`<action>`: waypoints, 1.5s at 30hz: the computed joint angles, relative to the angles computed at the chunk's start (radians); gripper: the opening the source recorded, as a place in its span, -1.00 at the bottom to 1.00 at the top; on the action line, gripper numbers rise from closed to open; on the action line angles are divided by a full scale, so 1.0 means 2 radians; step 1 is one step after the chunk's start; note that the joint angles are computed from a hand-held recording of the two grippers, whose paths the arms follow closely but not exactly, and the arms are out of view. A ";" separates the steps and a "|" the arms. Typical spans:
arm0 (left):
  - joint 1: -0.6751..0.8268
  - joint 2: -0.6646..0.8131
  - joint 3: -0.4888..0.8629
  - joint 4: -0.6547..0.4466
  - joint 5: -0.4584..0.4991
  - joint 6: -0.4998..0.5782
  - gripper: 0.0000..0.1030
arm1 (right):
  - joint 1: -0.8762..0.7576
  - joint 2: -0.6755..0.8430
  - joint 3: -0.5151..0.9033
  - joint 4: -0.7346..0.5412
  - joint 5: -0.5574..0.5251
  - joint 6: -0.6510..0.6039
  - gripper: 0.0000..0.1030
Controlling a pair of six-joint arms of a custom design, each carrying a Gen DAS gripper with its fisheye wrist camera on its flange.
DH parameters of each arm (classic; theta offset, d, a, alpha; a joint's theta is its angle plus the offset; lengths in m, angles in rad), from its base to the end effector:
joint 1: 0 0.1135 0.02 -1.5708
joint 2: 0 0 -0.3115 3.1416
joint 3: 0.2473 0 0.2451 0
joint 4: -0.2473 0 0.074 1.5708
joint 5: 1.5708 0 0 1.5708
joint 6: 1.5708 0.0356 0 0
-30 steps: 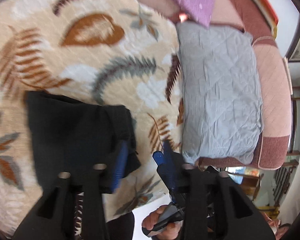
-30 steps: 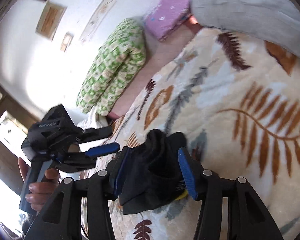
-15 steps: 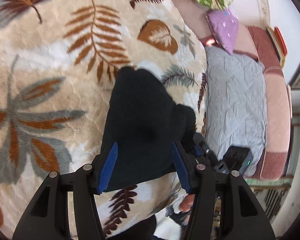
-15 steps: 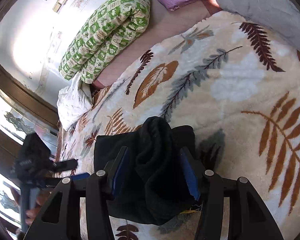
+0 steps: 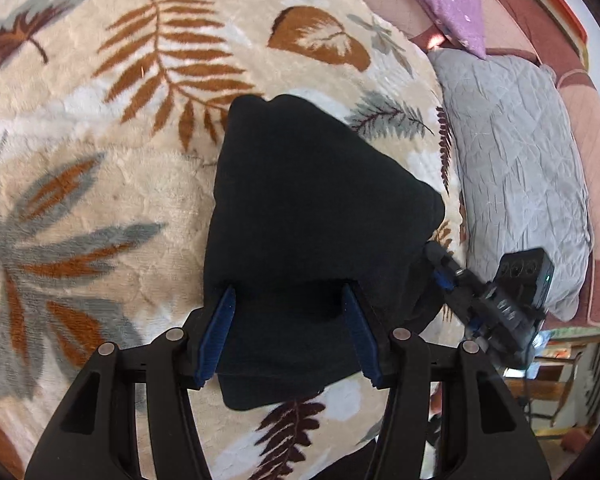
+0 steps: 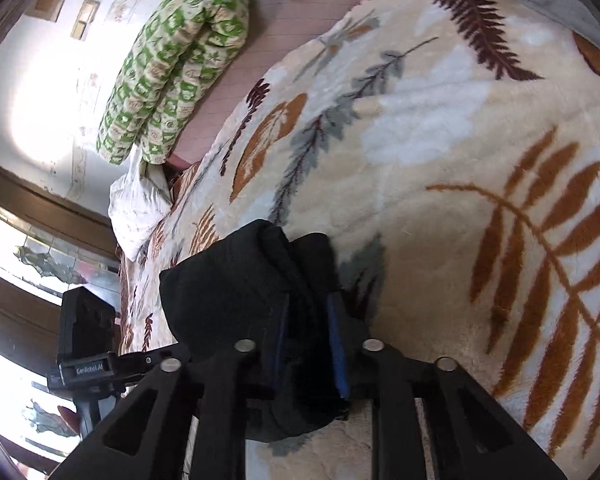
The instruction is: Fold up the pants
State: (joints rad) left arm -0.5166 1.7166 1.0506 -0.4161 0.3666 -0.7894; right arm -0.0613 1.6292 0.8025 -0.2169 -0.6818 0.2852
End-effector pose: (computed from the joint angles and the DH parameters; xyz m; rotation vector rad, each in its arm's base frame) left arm 0.2889 -0.1788 0.2274 -0.2571 2.8425 -0.8517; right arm 0.2952 0.0044 0.2024 0.1978 2.5366 0.9692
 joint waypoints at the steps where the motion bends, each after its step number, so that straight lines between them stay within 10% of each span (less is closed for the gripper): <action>1: 0.003 -0.012 -0.001 -0.004 -0.002 0.003 0.05 | -0.006 0.001 0.005 -0.008 -0.014 -0.002 -0.42; 6: 0.032 -0.059 -0.027 0.008 0.010 0.021 0.08 | -0.041 -0.015 0.028 -0.036 -0.078 0.008 0.40; 21: 0.025 0.026 -0.015 0.039 0.047 0.057 0.42 | 0.011 0.094 0.128 -0.172 -0.062 -0.143 0.49; 24: 0.019 0.029 -0.017 0.062 0.034 0.036 0.47 | 0.009 0.106 0.132 -0.174 -0.087 -0.167 0.42; 27: 0.003 0.021 -0.017 0.052 -0.014 0.026 -0.06 | 0.010 0.105 0.127 -0.162 -0.080 -0.158 -0.21; 31: -0.010 -0.004 -0.025 0.046 -0.048 0.007 -0.53 | 0.011 0.080 0.095 -0.121 -0.060 -0.115 -0.33; 45: 0.093 -0.205 -0.100 -0.022 -0.022 0.042 -0.62 | 0.160 -0.074 0.067 -0.075 0.044 0.071 -0.40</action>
